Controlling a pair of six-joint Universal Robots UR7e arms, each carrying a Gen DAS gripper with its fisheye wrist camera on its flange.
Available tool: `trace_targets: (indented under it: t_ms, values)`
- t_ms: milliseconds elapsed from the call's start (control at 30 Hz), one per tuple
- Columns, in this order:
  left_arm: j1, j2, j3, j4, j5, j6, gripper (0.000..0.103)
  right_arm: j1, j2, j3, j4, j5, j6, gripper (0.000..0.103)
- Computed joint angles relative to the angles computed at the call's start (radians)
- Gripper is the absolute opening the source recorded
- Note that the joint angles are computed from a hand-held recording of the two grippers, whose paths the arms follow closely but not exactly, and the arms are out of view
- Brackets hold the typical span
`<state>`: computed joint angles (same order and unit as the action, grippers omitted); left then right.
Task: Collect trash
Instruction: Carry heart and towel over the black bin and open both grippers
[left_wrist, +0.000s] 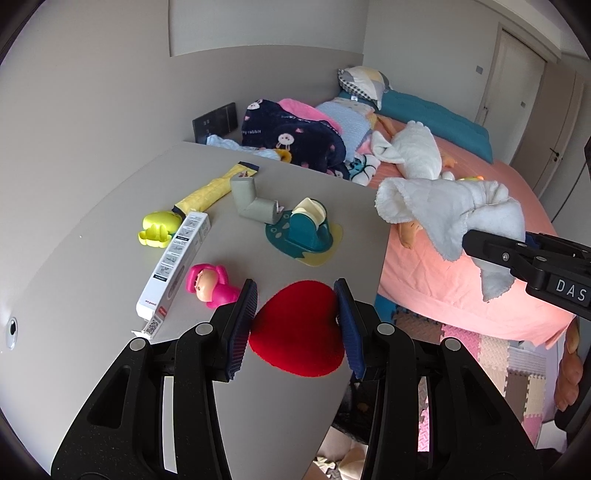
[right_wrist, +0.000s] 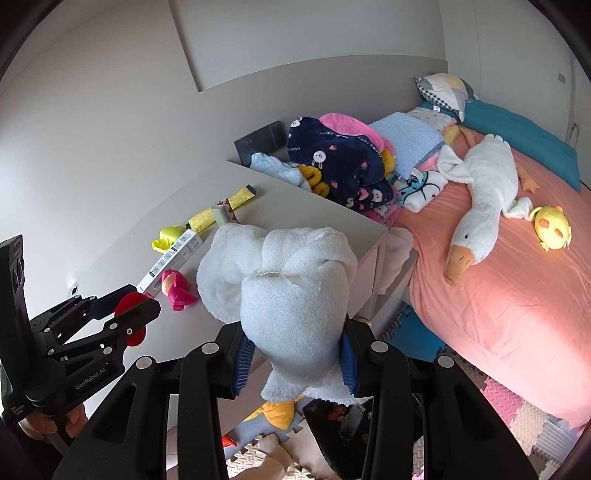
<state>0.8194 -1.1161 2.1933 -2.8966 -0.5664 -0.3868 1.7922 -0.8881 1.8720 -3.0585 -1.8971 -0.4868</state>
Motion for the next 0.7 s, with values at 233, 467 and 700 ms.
trace_targets:
  t_ms: [233,467,700]
  values:
    - [-0.016,0.052,-0.031,-0.01,-0.03,0.023,0.043,-0.026,-0.041,0.034,-0.023,-0.002,-0.001,0.041]
    - [-0.031,0.109,-0.07,-0.026,-0.07,0.063,0.043,-0.056,-0.09,0.069,-0.047,-0.011,0.002,0.041]
    - [-0.041,0.165,-0.114,-0.04,-0.116,0.11,0.043,-0.085,-0.134,0.097,-0.068,-0.03,0.009,0.041]
